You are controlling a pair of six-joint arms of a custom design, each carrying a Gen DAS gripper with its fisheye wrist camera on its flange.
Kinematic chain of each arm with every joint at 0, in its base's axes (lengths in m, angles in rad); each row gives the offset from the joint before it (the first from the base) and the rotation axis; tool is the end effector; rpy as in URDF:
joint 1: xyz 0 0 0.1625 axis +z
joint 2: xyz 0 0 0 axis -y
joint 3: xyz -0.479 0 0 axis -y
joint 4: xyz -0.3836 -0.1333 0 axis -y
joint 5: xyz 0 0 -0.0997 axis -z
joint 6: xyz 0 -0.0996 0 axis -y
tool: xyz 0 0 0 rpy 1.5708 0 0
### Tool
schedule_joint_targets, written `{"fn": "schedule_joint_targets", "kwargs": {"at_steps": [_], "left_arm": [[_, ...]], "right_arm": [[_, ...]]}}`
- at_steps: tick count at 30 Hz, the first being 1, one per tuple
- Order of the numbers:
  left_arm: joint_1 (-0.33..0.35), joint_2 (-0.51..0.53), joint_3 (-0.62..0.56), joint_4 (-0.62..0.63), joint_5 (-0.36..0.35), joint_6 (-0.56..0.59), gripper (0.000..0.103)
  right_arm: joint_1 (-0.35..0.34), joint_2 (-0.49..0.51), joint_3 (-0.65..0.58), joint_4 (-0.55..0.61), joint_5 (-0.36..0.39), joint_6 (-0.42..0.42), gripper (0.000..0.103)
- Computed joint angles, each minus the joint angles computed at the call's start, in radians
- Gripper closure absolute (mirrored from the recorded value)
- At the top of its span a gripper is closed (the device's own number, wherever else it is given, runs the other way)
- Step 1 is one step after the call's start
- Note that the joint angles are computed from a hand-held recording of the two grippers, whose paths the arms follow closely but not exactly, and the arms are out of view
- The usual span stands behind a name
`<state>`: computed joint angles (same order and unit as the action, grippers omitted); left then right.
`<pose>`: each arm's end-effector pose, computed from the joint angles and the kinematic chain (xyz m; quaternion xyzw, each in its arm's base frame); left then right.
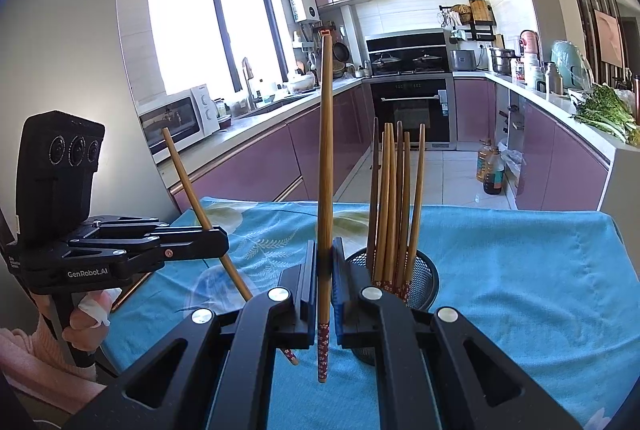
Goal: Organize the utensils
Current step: 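Carry the upright chopstick over the black mesh cup with the right gripper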
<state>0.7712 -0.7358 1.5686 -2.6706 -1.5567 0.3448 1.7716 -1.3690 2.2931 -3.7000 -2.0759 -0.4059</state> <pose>-0.4336 -0.6093 0.1304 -0.5359 -0.8337 0.1313 0.0232 0.1720 -0.4183 0.3876 0.1032 -0.8036 0.5248 0.2610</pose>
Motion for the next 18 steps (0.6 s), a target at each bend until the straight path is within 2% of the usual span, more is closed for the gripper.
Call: {"fn": "schedule_joint_targets", "kwargs": {"at_steps": [18], "left_arm": [[-0.011, -0.006, -0.046, 0.004, -0.069, 0.010, 0.095]], "right_arm": [[0.045, 0.001, -0.037, -0.012, -0.042, -0.054, 0.097]]}}
